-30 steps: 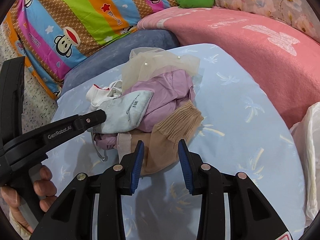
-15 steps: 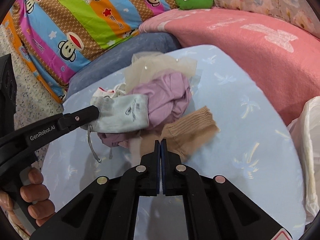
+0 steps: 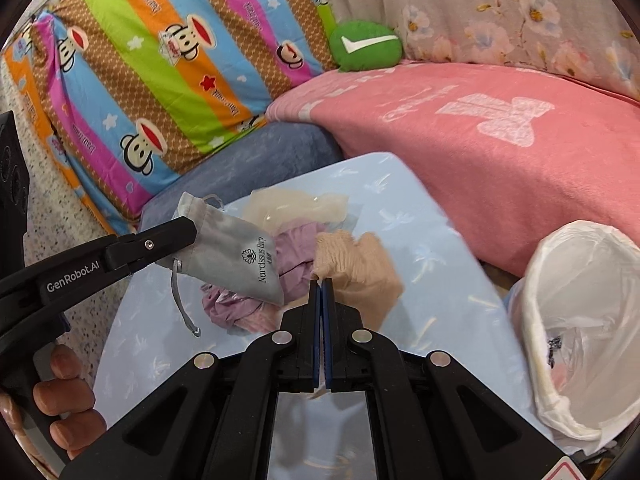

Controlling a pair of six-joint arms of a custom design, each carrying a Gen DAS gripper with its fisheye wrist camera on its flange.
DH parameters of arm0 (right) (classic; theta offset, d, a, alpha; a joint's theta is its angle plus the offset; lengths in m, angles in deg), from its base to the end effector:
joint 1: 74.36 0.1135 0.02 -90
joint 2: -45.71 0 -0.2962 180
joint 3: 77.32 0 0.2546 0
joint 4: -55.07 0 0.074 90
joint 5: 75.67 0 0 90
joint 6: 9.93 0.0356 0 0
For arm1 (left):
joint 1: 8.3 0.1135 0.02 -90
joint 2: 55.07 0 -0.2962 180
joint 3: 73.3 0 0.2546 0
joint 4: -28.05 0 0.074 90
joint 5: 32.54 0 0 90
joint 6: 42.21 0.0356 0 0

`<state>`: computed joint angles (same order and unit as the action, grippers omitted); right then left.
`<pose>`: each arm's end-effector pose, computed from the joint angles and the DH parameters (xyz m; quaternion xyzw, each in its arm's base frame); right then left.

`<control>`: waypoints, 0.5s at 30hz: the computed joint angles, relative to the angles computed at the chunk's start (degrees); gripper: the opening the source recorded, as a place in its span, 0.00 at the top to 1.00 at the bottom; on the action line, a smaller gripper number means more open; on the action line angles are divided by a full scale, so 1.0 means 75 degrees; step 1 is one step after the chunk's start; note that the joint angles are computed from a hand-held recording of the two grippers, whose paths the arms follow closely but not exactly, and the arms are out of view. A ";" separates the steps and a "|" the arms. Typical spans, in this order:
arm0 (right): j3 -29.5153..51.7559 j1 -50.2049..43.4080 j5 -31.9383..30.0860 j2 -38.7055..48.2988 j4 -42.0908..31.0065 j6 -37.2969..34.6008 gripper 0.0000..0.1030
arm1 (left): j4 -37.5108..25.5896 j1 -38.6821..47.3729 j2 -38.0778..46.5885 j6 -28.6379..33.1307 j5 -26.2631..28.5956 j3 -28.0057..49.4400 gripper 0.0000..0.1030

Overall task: Collect trash
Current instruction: 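Carry the pouch and stocking over the white bin and open both tools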

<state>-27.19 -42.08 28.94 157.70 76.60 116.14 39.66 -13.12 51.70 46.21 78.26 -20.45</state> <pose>0.2869 0.1706 0.0935 0.0831 0.8979 0.1385 0.4095 0.3325 -0.0407 0.1191 0.0984 0.8972 -0.1870 0.3878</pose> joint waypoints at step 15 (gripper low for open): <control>-0.2552 -0.1649 0.0007 -0.1916 0.0992 -0.0082 0.99 | -0.0077 -0.2374 -0.0448 -0.0401 -0.0738 -0.0016 0.95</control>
<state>-46.33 -54.45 28.99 143.33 84.04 115.53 39.09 -30.93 48.34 43.20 72.73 -20.57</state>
